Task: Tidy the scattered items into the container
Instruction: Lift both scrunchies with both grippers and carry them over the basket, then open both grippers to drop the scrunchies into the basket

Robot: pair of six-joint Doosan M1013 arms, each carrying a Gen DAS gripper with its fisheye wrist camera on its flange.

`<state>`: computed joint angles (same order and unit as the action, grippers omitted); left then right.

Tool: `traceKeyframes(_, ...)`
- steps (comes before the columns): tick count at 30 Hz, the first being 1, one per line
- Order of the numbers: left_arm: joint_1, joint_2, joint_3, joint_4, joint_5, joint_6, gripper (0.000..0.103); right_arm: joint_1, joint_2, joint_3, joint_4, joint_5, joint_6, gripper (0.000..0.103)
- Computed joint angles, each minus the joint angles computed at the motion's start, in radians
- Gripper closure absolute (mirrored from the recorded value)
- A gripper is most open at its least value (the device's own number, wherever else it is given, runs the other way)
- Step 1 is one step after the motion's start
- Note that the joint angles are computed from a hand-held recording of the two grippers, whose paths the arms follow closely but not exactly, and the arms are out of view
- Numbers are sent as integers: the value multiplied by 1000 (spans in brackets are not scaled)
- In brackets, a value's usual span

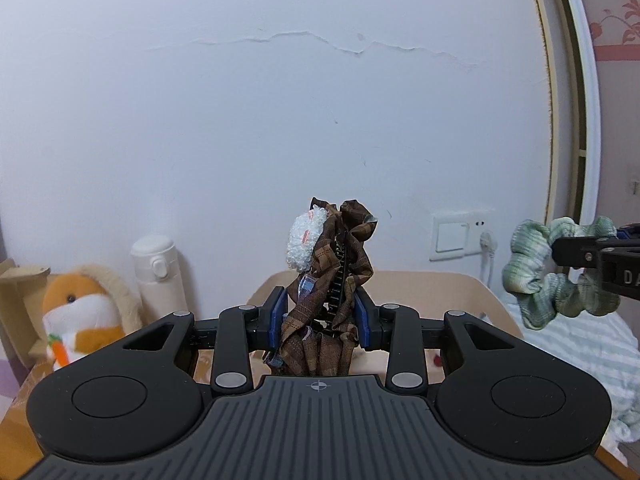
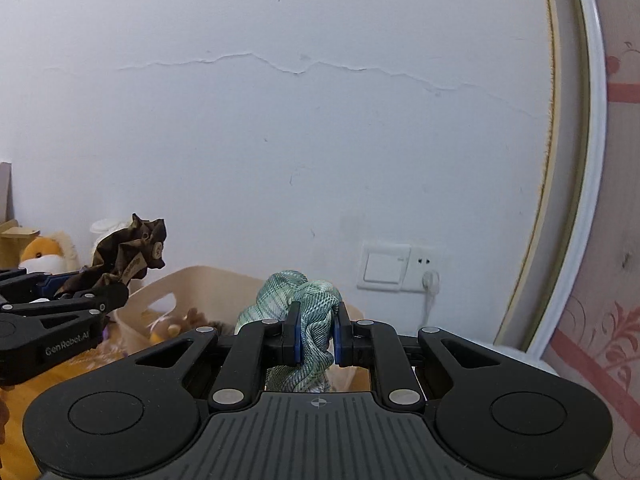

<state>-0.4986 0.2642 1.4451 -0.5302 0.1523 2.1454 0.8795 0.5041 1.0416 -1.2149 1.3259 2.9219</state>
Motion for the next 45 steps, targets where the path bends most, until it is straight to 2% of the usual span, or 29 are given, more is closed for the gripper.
traceKeyframes(7,-18,75,-107,225,59,-224,68,-50,26,-39,32,-29,-37,91)
traceKeyframes(9,-20,94,-128,255,80,-261,68,-63,33,-46,43,-30,-48,91)
traceKeyframes(12,-23,122,-160,325,124,-351,68,-83,40,-51,76,-35,-62,91)
traceKeyframes(18,-29,187,-246,422,257,-474,68,-121,46,-44,161,-47,-85,91)
traceKeyframes(24,-30,223,-290,489,339,-529,68,-148,63,-52,196,-30,-132,91)
traceKeyframes(27,-27,229,-297,469,374,-501,67,-148,100,-106,243,-15,-154,90)
traceKeyframes(30,-32,227,-281,482,347,-466,62,-158,104,-110,294,-24,-162,89)
traceKeyframes(31,-30,228,-280,471,343,-450,58,-162,103,-106,308,-30,-164,87)
traceKeyframes(32,-29,228,-281,452,345,-433,41,-166,104,-105,324,-35,-172,81)
traceKeyframes(33,-26,227,-283,424,348,-415,21,-170,104,-104,338,-41,-181,68)
traceKeyframes(34,-23,225,-279,402,342,-403,19,-174,104,-103,350,-51,-194,61)
traceKeyframes(35,-21,220,-272,392,329,-394,18,-174,107,-108,356,-50,-208,59)
traceKeyframes(39,-16,202,-251,415,306,-412,16,-150,109,-110,283,-22,-221,40)
traceKeyframes(42,-7,179,-222,402,281,-424,14,-136,93,-99,246,-19,-204,37)
traceKeyframes(45,6,147,-178,333,253,-373,13,-122,72,-76,226,-26,-167,31)
